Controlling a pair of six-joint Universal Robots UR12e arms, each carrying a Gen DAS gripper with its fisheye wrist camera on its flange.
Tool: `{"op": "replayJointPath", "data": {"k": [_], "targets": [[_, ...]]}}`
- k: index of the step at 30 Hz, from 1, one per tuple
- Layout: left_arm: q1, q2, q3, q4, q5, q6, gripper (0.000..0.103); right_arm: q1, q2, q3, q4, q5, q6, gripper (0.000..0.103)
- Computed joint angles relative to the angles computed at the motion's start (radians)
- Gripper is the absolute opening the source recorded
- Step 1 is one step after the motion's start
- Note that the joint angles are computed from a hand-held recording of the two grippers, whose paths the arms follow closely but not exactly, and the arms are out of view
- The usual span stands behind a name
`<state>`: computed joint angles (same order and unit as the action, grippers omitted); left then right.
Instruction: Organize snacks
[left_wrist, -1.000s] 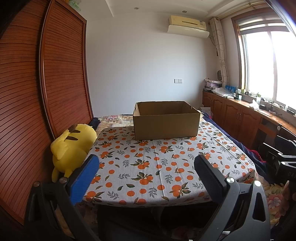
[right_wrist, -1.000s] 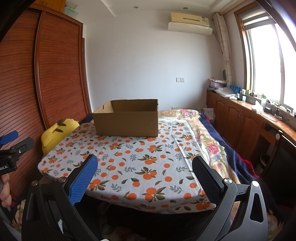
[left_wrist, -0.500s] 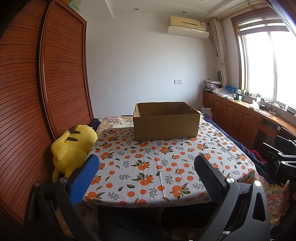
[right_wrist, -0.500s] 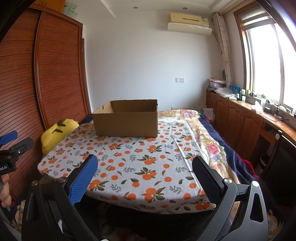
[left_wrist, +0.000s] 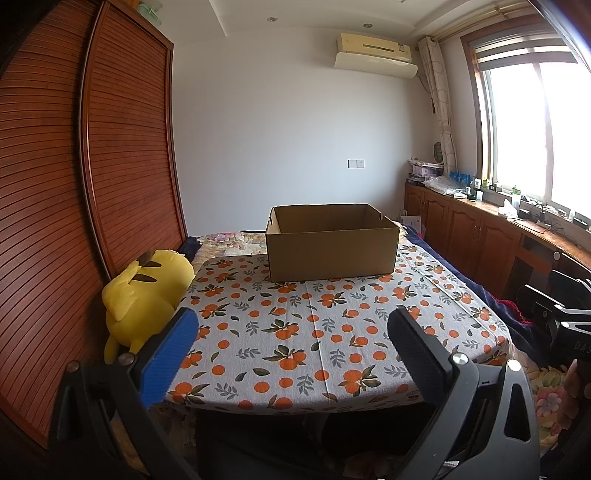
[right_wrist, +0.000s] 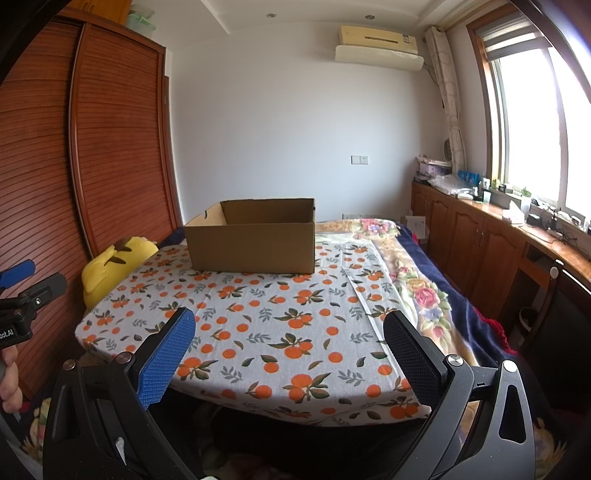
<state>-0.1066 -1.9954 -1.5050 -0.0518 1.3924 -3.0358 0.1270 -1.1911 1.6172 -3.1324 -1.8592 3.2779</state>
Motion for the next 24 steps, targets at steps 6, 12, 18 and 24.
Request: {"op": "replayJointPath", "data": {"k": [6, 12, 18, 24], "targets": [[0.0, 0.0, -0.001, 0.0, 0.0, 0.0, 0.103, 0.0, -0.002, -0.001, 0.004, 0.001, 0.001, 0.103], [0.0, 0.0, -0.001, 0.001, 0.0, 0.001, 0.103, -0.001, -0.001, -0.002, 0.001, 0.0, -0.002, 0.103], [-0.001, 0.0, -0.002, 0.004, 0.001, 0.0, 0.103, 0.0, -0.001, -0.001, 0.0, -0.001, -0.002, 0.103], [0.0, 0.001, -0.001, 0.003, 0.0, 0.001, 0.103, 0.001, 0.0, -0.007, 0.002, -0.003, -0.004, 0.103]]}}
